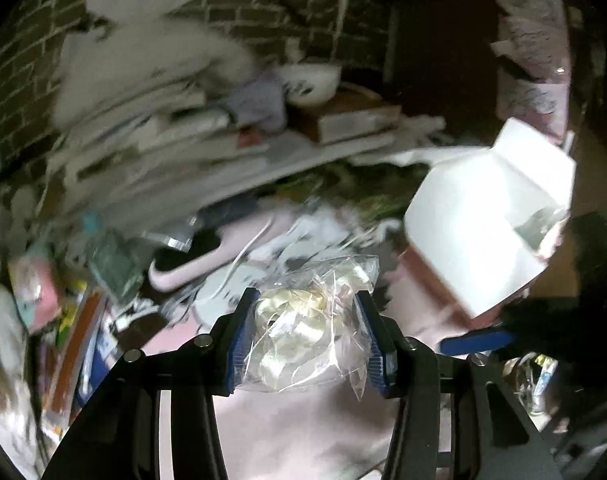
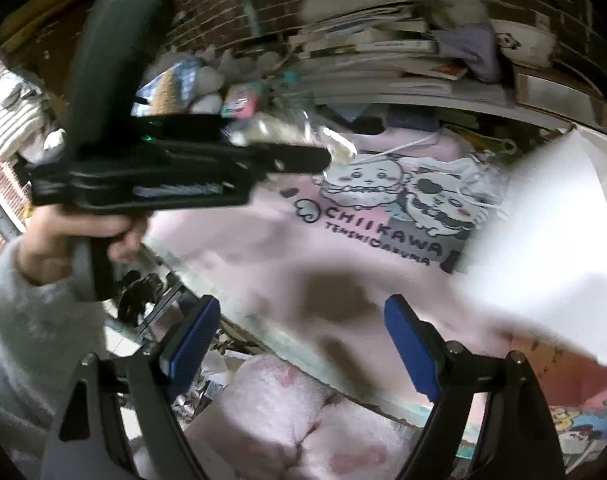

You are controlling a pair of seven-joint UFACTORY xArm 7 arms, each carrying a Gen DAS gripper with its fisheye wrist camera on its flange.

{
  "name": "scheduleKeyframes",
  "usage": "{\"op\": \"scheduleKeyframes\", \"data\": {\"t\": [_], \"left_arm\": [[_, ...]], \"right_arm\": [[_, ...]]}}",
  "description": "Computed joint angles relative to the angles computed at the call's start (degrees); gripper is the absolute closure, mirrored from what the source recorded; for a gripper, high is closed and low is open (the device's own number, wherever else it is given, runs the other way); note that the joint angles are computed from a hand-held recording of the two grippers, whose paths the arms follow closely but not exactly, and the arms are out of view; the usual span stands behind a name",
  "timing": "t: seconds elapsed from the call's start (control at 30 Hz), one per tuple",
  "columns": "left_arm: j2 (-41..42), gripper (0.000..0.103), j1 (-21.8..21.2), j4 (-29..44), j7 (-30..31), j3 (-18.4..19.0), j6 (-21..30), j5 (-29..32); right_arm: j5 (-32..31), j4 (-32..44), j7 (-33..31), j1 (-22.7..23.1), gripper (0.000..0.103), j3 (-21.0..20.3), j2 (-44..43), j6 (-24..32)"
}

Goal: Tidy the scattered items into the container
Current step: 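Carry the clear bag into the paper box and open the left gripper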

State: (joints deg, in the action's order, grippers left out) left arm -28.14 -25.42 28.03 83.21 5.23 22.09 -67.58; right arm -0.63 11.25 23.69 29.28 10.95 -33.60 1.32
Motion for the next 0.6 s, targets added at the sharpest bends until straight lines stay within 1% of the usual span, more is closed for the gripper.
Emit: {"op": "scheduleKeyframes", "data": {"t": [0.07, 0.1, 0.17, 0.2, 0.27, 0.3, 0.4, 0.5, 0.6], "left_arm": [[-1.5, 0.060, -0.3, 0.1, -0.5, -0.3, 1.6, 0.9], [-2.2, 0.060, -0.5, 0.3, -0.9, -0.2, 2.9, 1.4], [-3.0, 0.061, -1.2, 0.7, -1.3, -0.4, 4.4, 1.8], [-3.4, 0.061, -1.6, 1.0, -1.4, -0.4, 5.3, 1.9], [-3.8, 0.061, -2.2, 1.8, -1.7, -0.6, 7.2, 2.2], [-4.0, 0.061, -2.6, 2.2, -1.7, -0.9, 7.6, 2.2], [-4.2, 0.062, -3.2, 3.4, -2.5, -2.1, 9.0, 3.1], [-3.7, 0.062, -3.5, 4.9, -4.9, -3.9, 9.2, 5.9], [-3.0, 0.062, -4.6, 6.7, -6.1, -3.9, 11.0, 7.8]], "right_arm": [[0.5, -0.4, 1.3, -0.6, 0.020, 0.4, -0.3, -0.4], [0.6, -0.6, 2.3, -1.6, 0.020, 1.3, -0.7, -0.5], [0.2, -0.9, 5.1, -4.9, 0.019, 4.9, -1.9, -0.5], [-0.2, -1.1, 6.4, -6.1, 0.014, 6.2, -2.5, -0.5], [-1.0, -1.3, 9.2, -8.4, 0.014, 8.8, -3.7, -0.2], [-1.5, -1.3, 10.1, -8.9, 0.014, 9.3, -4.1, 0.1], [-2.7, -1.7, 12.4, -9.5, 0.014, 10.0, -5.3, 0.5], [-3.4, -2.7, 13.8, -8.9, 0.014, 9.2, -6.7, 0.2], [-3.6, -4.1, 14.9, -8.4, 0.013, 8.1, -9.1, 0.6]]}}
